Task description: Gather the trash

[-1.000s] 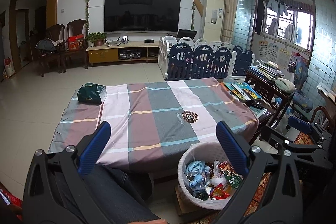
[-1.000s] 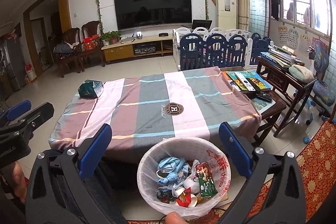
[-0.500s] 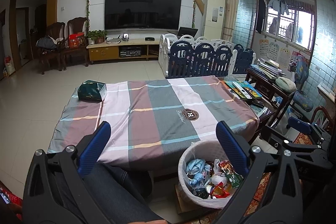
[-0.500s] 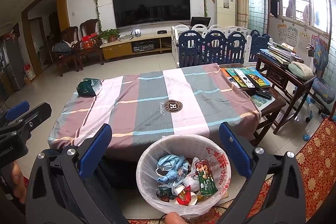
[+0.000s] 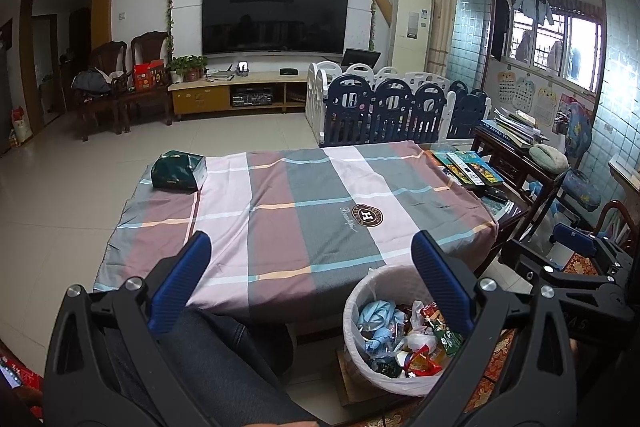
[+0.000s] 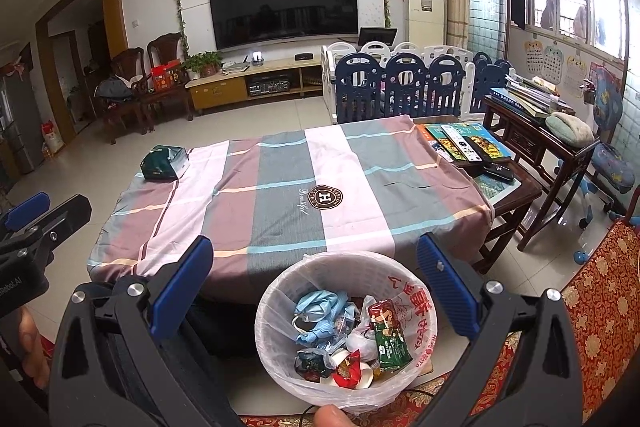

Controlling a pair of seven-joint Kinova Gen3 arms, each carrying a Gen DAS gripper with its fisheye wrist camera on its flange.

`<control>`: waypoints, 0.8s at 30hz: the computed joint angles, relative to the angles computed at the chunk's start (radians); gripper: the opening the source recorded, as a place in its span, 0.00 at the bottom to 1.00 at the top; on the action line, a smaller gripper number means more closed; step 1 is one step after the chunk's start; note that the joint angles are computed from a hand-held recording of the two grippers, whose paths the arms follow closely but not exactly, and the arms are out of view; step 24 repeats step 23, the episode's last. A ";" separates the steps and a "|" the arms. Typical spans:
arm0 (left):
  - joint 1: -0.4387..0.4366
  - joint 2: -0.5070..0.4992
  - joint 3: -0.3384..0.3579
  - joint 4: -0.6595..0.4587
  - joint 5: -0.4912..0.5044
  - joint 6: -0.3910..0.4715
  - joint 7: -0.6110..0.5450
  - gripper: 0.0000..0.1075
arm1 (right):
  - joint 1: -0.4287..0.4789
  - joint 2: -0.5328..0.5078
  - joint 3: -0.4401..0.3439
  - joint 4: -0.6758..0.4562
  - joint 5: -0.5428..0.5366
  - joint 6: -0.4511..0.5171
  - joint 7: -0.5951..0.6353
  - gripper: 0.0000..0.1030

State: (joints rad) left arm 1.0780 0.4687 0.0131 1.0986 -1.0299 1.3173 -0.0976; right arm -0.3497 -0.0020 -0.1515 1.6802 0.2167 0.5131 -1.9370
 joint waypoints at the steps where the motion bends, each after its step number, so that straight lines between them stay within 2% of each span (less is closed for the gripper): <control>1: 0.001 0.001 0.000 -0.001 0.000 0.001 0.000 0.93 | -0.001 0.000 0.003 0.000 -0.002 0.001 0.001 0.97; 3: 0.001 0.001 0.000 -0.001 0.001 0.001 0.000 0.93 | -0.057 0.001 0.057 -0.002 0.001 0.007 -0.004 0.97; 14: 0.000 0.014 -0.003 -0.008 0.012 0.015 -0.005 0.93 | -0.553 0.001 0.566 0.003 -0.032 0.019 0.027 0.97; 17: -0.004 0.023 -0.009 -0.016 0.020 0.028 -0.008 0.93 | -0.666 0.001 0.705 0.004 -0.117 0.009 0.109 0.97; 19: -0.014 0.034 -0.015 -0.025 0.029 0.042 -0.015 0.93 | -0.753 -0.030 0.797 0.035 -0.199 -0.059 0.182 0.97; 21: -0.040 0.047 -0.020 -0.020 0.052 0.045 -0.023 0.93 | -0.845 -0.111 0.837 0.076 -0.252 -0.140 0.263 0.97; 23: -0.082 0.067 -0.020 -0.035 0.095 0.050 -0.062 0.93 | -0.938 -0.189 0.842 0.123 -0.275 -0.222 0.345 0.97; 24: -0.082 0.067 -0.020 -0.035 0.095 0.050 -0.062 0.93 | -0.938 -0.189 0.842 0.123 -0.275 -0.222 0.345 0.97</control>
